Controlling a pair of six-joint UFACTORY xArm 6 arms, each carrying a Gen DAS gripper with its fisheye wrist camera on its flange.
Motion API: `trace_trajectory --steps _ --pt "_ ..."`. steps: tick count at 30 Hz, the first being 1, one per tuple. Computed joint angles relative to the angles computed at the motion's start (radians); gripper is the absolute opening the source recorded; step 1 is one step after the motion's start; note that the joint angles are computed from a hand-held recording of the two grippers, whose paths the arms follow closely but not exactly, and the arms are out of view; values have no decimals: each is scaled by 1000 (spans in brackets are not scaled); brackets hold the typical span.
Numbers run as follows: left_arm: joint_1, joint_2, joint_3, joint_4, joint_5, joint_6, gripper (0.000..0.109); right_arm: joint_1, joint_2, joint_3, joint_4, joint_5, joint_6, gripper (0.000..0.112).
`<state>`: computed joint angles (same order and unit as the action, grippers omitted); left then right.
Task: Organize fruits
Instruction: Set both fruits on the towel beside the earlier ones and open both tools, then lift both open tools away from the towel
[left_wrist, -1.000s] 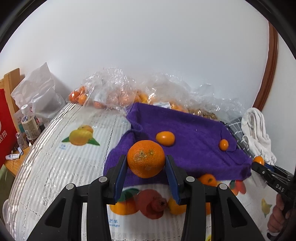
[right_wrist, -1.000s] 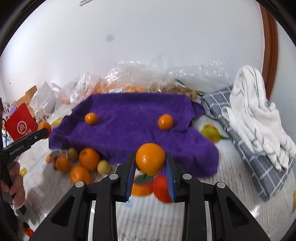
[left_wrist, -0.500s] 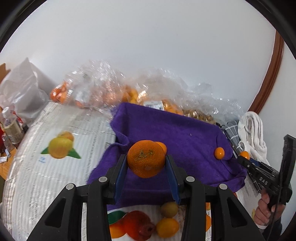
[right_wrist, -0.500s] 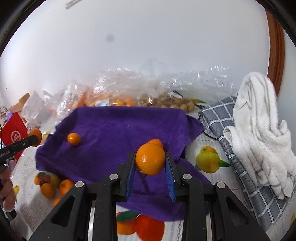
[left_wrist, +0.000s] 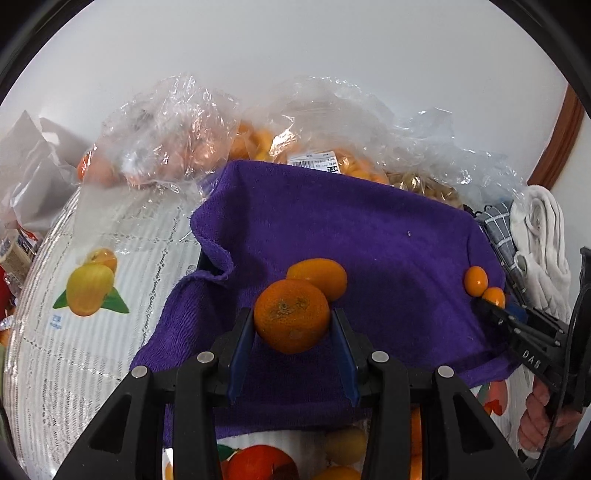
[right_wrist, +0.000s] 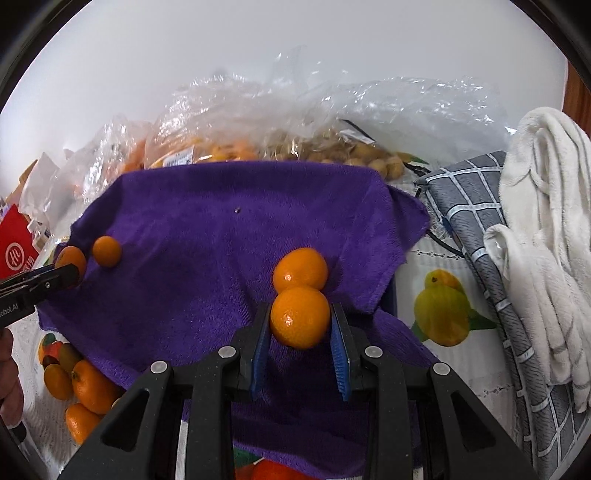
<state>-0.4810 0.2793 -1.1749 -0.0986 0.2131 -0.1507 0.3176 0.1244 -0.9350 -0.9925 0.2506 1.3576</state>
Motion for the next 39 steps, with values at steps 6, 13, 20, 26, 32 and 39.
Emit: trace_trajectory --steps 6,13,20,26,32,39 --pt "4 29 -30 -41 33 21 40 10 19 -15 48 24 -51 31" --pt "0 44 -53 119 53 -74 51 22 4 -9 111 46 -93 44" --pt "-8 -76 68 16 -33 3 69 72 -139 72 -51 116 116 75" --pt "-15 -214 229 -70 -99 129 69 153 -259 138 -97 230 208 78" --pt "-1 -314 369 -140 -159 177 69 215 -271 158 -40 280 236 78" --pt "11 -365 465 -245 -200 304 69 280 -253 174 19 247 247 78"
